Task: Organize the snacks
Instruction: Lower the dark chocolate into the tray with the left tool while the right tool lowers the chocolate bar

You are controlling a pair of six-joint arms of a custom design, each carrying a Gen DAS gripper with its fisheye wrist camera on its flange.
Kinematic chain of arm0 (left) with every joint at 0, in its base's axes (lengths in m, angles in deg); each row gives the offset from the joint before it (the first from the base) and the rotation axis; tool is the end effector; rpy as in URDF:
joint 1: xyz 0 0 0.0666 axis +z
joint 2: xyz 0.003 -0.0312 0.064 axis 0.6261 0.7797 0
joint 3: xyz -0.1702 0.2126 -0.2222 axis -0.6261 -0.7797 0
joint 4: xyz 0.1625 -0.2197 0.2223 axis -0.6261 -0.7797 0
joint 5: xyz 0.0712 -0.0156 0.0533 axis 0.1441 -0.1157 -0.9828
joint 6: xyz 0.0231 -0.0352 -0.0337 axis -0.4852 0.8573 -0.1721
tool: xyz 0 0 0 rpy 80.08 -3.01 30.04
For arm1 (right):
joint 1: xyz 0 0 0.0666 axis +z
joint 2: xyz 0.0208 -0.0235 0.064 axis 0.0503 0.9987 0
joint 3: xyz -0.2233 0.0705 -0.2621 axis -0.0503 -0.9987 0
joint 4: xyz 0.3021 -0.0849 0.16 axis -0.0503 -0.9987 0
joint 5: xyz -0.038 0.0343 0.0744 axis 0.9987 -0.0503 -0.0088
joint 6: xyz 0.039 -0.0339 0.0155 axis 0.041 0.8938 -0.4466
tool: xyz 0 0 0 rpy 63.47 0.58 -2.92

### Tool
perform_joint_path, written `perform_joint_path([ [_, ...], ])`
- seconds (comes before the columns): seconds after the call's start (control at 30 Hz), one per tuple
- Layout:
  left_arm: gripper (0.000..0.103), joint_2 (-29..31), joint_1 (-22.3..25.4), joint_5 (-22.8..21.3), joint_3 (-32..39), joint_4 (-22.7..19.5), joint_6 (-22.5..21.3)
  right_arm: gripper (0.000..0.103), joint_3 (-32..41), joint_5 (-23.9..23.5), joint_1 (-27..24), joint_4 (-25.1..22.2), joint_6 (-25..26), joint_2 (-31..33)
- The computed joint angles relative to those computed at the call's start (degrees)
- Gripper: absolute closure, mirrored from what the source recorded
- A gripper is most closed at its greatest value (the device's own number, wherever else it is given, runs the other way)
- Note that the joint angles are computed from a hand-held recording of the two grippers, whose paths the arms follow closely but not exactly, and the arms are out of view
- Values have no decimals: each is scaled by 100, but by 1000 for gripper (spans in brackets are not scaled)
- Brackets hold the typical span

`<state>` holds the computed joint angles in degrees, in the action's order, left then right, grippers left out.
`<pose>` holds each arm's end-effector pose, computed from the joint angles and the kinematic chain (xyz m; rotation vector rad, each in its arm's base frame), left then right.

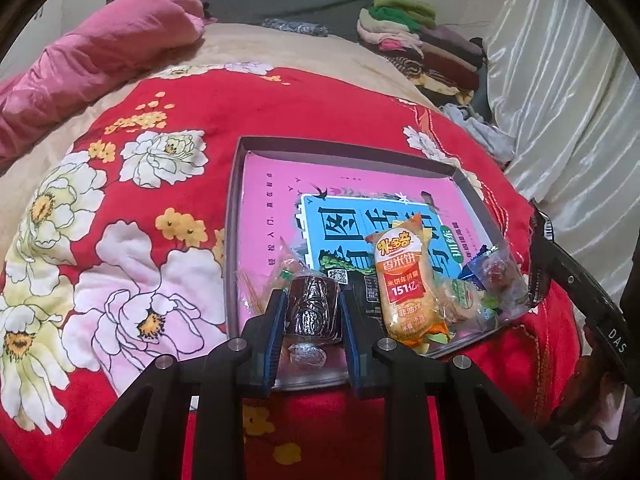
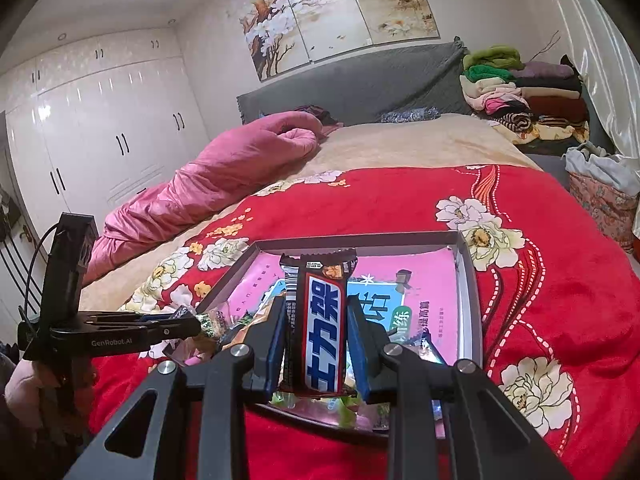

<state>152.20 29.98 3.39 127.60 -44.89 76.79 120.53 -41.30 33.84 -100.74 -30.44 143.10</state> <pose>0.5324 -0.0978 0.4522 0.6180 2.4658 -0.5351 0.4176 0.2342 0.4468 0.2095 2.1095 0.2185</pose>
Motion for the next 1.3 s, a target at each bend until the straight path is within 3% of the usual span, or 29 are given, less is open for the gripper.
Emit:
perform_joint_path([
  [0.6, 76, -46, -85, 114, -31, 72, -18, 74, 223, -340, -145, -392, -111, 391],
  [1.3, 76, -77, -248, -127, -207, 223, -103, 74, 501, 5, -75, -741, 198, 670],
])
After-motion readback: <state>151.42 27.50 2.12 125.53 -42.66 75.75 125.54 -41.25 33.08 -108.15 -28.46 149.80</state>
